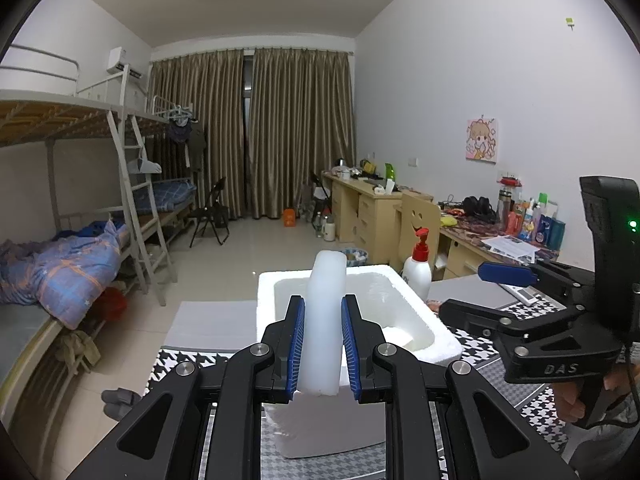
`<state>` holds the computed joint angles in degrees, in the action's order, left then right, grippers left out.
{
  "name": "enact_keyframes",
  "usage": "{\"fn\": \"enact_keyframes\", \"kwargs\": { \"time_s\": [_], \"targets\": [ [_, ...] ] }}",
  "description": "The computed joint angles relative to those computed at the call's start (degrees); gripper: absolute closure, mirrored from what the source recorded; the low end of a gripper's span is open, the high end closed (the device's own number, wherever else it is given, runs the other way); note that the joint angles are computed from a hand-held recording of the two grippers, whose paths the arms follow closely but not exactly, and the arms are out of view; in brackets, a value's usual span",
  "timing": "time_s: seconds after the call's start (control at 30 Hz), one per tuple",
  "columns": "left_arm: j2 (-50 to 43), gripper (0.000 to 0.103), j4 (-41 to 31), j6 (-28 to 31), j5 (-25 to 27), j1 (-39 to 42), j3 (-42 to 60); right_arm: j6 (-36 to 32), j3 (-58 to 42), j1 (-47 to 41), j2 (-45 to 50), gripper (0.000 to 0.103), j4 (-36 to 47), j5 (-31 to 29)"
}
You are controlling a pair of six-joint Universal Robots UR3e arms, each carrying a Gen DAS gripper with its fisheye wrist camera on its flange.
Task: Organize soft objects
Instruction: 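Lower the grey foam tube into the foam box and open the left tool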
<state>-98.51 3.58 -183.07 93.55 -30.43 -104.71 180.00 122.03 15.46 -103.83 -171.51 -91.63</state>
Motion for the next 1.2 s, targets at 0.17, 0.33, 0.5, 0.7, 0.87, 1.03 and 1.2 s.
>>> {"fn": "enact_keyframes", "kwargs": {
  "time_s": [0.17, 0.33, 0.5, 0.7, 0.87, 1.03, 1.2],
  "targets": [
    [-1.3, 0.083, -0.9, 0.1, -0.2, -0.4, 1.8, -0.2, 2.2, -1.4, -2.0, 0.013, -0.5, 0.8],
    [-3.1, 0.083, -1.9, 0.3, -0.9, -0.7, 4.0, 0.1, 2.8, -1.9, -3.4, 0.013, 0.3, 0.2],
    [-5.6, 0.083, -3.6, 0.4, -1.2, -1.6, 7.4, 0.1, 4.9, -3.9, -6.2, 0.012, 0.8, 0.9],
    [-7.9, 0.083, -6.0, 0.6, -1.8, -1.5, 11.1, 0.2, 8.3, -7.2, -9.9, 0.012, 1.0, 3.0],
    [-9.3, 0.083, -7.6, 0.7, -1.9, -1.6, 13.4, 0.6, 10.3, -8.6, -12.5, 0.012, 1.5, 3.6],
    [-9.8, 0.083, -8.9, 1.2, -3.2, -0.7, 14.5, 0.8, 12.4, -10.6, -15.9, 0.012, 2.6, 4.4],
    [-11.6, 0.079, -10.0, 1.8, -2.4, -1.5, 16.8, 1.5, 13.7, -12.2, -18.5, 0.012, 4.0, 5.3]
  ]
}}
